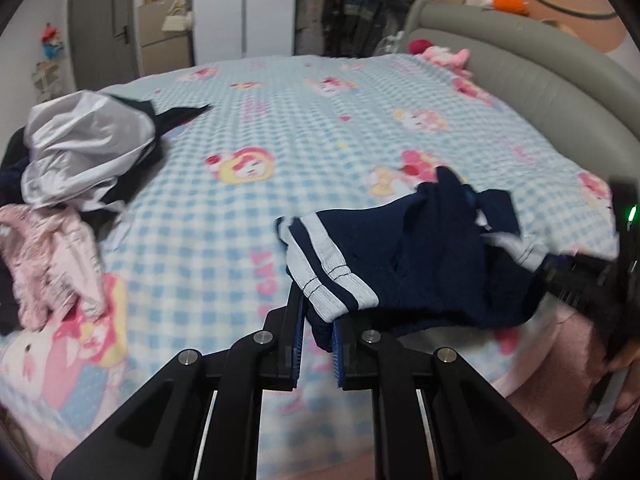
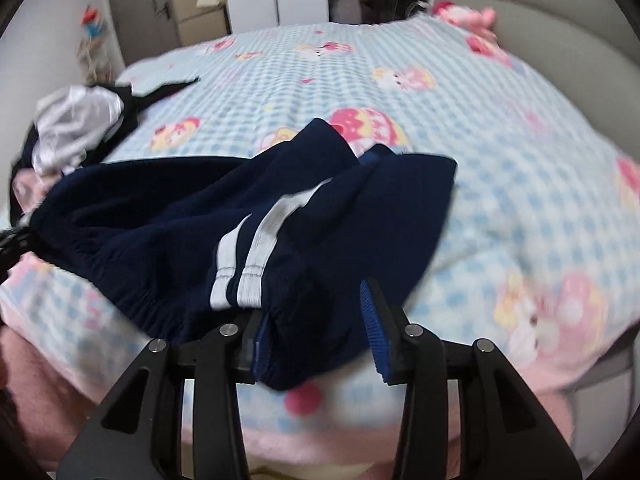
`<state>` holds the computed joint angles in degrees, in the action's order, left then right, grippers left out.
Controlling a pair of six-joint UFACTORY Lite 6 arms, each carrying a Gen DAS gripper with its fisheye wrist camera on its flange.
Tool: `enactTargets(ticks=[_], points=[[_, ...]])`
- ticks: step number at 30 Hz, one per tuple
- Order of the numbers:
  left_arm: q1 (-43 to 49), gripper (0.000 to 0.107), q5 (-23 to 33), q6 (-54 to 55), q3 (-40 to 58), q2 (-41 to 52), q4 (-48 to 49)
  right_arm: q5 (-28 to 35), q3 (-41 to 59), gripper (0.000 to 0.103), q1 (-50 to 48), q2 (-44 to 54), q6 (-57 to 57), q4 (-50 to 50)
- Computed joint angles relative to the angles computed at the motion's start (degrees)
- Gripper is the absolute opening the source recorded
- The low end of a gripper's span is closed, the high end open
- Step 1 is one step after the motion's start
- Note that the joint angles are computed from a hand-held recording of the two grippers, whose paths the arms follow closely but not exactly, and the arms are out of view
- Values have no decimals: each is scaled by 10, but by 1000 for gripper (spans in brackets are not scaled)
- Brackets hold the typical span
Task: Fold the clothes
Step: 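Swing the held navy pants up and lay them back onto the blanket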
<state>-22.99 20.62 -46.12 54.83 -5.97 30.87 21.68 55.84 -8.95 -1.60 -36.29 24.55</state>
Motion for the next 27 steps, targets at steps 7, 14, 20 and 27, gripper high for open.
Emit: enactTargets(ticks=[7,14,20,27], points=[[101,12,64,274,51,-163,-250,119,153,13,-58,-84,-57,109],[134,12,138,347,190,13,-280,152,218,14,-33,-41,-14,67],[142,12,156,370,457,125,-252,173,424,14,-7,93,25,63],[97,15,108,292,442,38,-120,83,369,16,-57,-18,-165,358]])
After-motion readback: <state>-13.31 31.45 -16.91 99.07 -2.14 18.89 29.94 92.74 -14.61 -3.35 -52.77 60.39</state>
